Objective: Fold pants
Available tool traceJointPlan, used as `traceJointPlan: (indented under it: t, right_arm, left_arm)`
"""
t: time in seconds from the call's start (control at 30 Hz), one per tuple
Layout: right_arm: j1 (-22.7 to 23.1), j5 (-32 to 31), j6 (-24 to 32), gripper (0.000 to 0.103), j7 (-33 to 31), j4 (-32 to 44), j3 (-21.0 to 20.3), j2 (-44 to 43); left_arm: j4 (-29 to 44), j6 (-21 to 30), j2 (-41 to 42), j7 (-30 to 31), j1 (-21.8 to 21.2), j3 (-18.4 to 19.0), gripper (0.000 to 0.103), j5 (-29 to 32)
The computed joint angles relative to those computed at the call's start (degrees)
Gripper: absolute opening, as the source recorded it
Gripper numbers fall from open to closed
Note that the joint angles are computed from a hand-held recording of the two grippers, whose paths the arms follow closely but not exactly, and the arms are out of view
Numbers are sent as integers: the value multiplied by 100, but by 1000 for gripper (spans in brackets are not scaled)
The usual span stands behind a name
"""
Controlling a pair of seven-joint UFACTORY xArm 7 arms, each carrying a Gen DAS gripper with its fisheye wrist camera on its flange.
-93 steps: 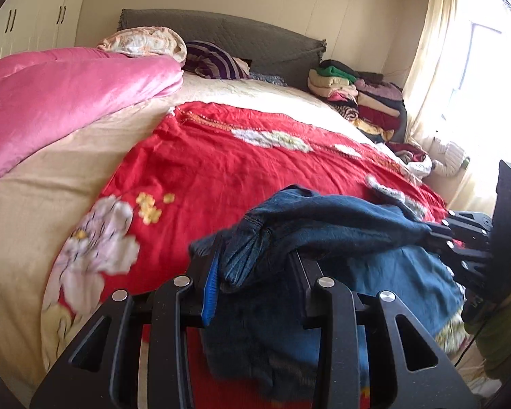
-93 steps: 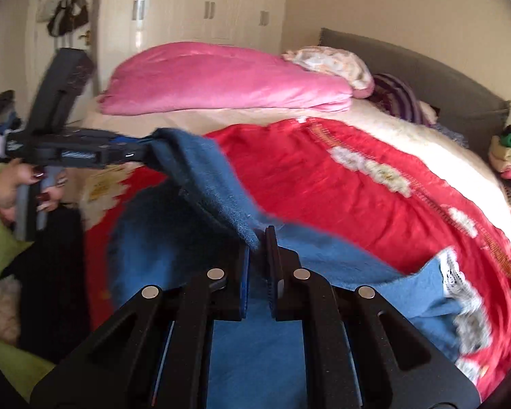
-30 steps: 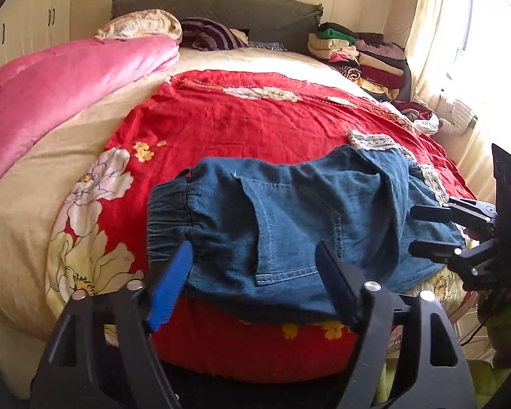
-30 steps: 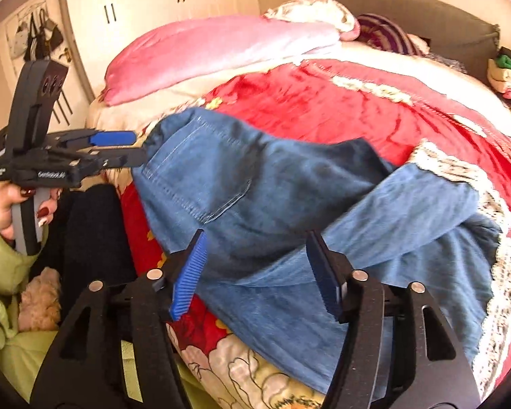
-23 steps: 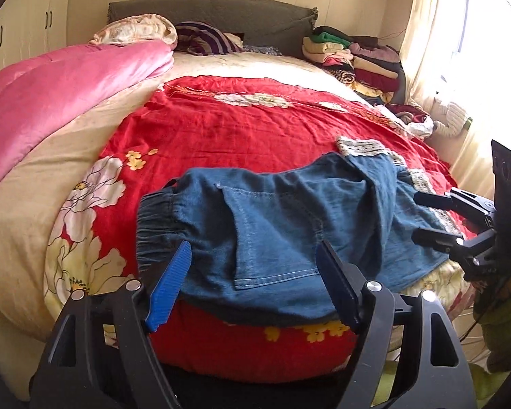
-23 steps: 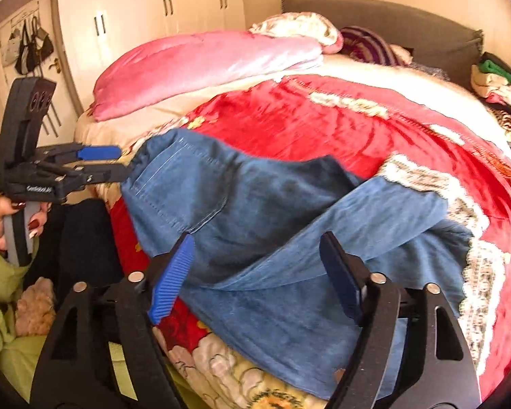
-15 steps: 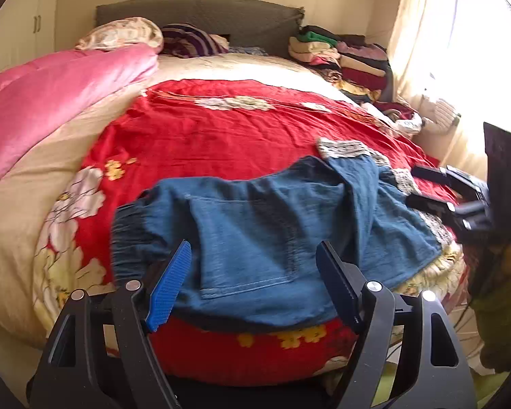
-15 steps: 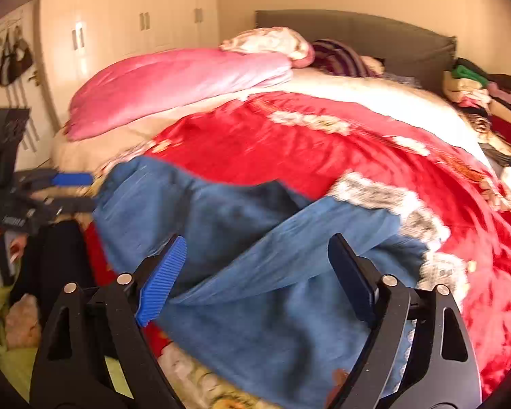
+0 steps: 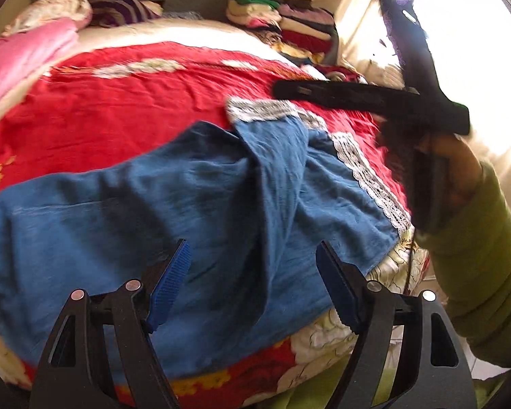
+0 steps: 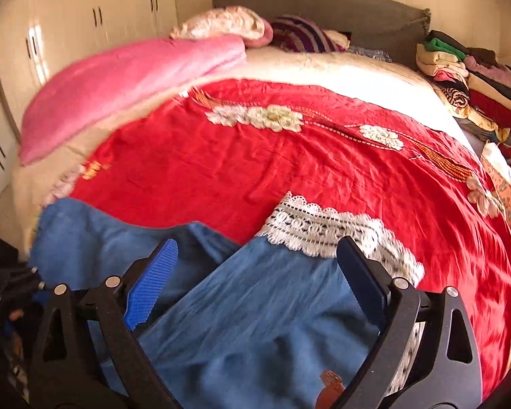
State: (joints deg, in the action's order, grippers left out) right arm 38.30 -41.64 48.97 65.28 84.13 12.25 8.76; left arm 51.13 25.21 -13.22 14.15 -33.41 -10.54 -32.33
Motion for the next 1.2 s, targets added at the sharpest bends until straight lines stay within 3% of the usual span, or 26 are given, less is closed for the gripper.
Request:
traceJointPlan:
  t: [0.3, 0.37, 0.43, 0.5, 0.53, 0.6, 0.67, 0.73, 0.87, 1.03, 1.07, 1.13, 1.2]
  right_arm:
    - [46, 752, 577, 89, -959, 1419, -463, 1389]
    - [62, 895, 674, 89, -1024, 1648, -580, 1615]
    - [73, 1018, 768, 89, -1054, 1814, -677, 1777]
    - [32, 1190, 775, 72, -1068, 1844, -736, 1867]
    - [6, 1262, 744, 55, -1070, 1799, -755, 1869]
    - [-61, 1323, 419, 35, -937, 1460, -795, 1688]
    - [-152, 1319, -43, 6, -762, 939, -792, 1323]
    - [-182, 1160, -449, 5, -440, 345, -781, 825]
    - [-200, 452, -720, 5, 457, -709, -627, -262]
    - [-411, -82, -558, 5, 1494, -1923, -169, -1677]
    - [-443, -114, -455, 5, 1698, -2177, -37, -1996]
    - [-510, -11, -381, 5, 1915, -2568, 158, -2465]
    - [-518, 271, -345, 5, 2133, -3039, 335, -3010]
  left_arm:
    - [490, 7, 820, 113, 70, -232, 72, -33]
    - [483, -122, 856, 6, 103, -305, 64, 135]
    - [458, -237, 871, -108, 118, -356, 42, 325]
    - [444, -287, 878, -107, 111, -366, 30, 361]
    - [427, -301, 866, -18, 91, -356, 22, 264]
    - [382, -304, 817, 105, 68, -349, 20, 188]
    - [330, -328, 753, 109, 58, -361, 19, 272]
    - [306, -354, 720, 208, 21, -335, 19, 176]
    - [143, -441, 522, 337, -64, -306, 19, 90]
    - [148, -533, 519, 417, -134, -242, 19, 37]
    - [139, -582, 520, 341, -104, -264, 18, 151]
    - [97, -739, 508, 241, -69, -294, 2, 379]
    - [41, -728, 385, 363, -146, -254, 2, 313]
